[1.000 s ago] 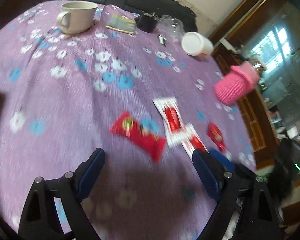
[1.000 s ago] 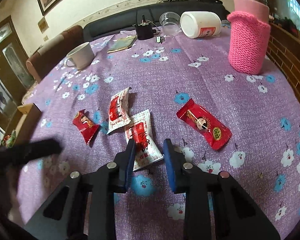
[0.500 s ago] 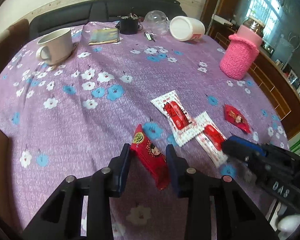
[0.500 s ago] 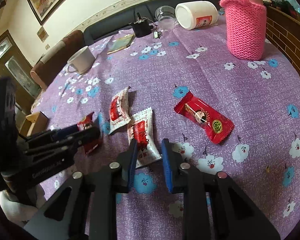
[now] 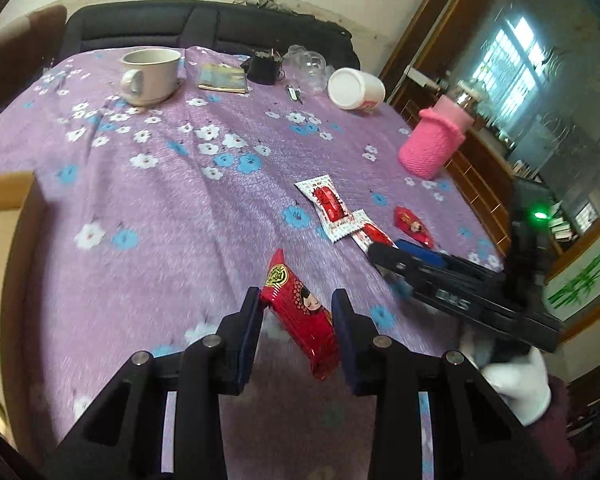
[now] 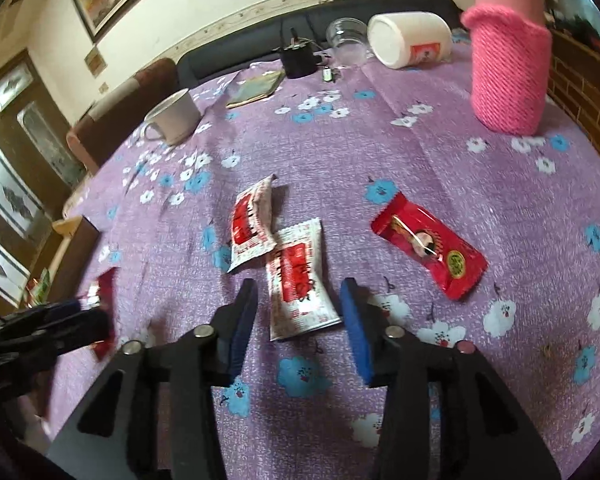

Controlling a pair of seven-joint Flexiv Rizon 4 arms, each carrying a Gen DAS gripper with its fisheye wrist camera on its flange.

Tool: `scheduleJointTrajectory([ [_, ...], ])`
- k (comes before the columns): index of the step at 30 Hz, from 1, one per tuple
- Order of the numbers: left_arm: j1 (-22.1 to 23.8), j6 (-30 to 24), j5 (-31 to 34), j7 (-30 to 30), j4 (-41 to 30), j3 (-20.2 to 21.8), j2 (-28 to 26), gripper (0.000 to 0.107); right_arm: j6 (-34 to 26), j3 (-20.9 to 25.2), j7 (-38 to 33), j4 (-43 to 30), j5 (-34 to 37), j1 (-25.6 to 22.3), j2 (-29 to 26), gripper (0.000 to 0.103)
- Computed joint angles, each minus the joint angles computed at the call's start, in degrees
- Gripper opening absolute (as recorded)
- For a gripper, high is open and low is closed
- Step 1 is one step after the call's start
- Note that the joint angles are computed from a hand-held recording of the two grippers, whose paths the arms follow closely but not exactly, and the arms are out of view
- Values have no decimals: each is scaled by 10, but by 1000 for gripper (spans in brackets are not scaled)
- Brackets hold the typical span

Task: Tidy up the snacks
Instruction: 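Grasp the red candy bar with the left gripper while the right grasps a white-red sachet, then carry both items into the cardboard box and open both grippers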

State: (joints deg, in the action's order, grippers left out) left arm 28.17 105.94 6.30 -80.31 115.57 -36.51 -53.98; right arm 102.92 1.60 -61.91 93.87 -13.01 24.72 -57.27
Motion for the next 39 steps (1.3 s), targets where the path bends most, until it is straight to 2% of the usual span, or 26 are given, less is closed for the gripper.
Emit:
scheduleJointTrajectory([
  [2, 21, 6, 8, -2, 15, -12, 0, 35, -17, -38, 4, -4, 7, 33, 2, 53],
  [4, 49, 23, 22, -9, 39, -26, 0, 35, -45, -110, 30, -8, -14, 88, -1, 53],
  [5, 62, 31, 30, -12, 49, -32, -1, 35, -69, -133, 17, -14, -12, 110, -2, 49],
  [6, 75, 39, 39, -17, 58, -36, -2, 35, -79, -138, 5, -18, -7, 116, -2, 34],
  [8, 106, 59, 59, -30, 81, -45, 0, 35, -101, -115, 0, -15, -21, 100, 10, 29],
  [10, 145, 81, 85, -44, 106, -54, 0, 35, -95, -115, 4, 3, -24, 100, 20, 26],
  [15, 226, 118, 139, -79, 148, -56, 2, 35, -38, -50, -2, 85, -7, 57, 62, 26],
  [18, 251, 135, 155, -102, 156, -40, 3, 35, -1, 17, -13, 119, -3, 14, 80, 26],
  [22, 289, 130, 170, -133, 150, -35, -9, 35, 14, 79, -23, 124, -22, -15, 89, 26],
  [26, 310, 115, 169, -143, 141, -32, -6, 35, -6, 130, -35, 84, -60, -16, 79, 26],
  [28, 326, 98, 167, -143, 134, -41, -11, 35, -31, 164, -44, 49, -83, -18, 62, 26],
  [31, 346, 77, 155, -135, 124, -55, -20, 35, -64, 185, -57, 6, -96, -1, 42, 27],
  [34, 355, 65, 139, -126, 120, -61, -21, 36, -115, 225, -83, -57, -102, 9, 6, 27],
  [37, 355, 57, 124, -118, 122, -60, -19, 41, -170, 255, -112, -126, -100, 29, -32, 27],
  [39, 362, 55, 120, -114, 124, -65, -25, 46, -191, 249, -120, -160, -92, 50, -48, 27],
])
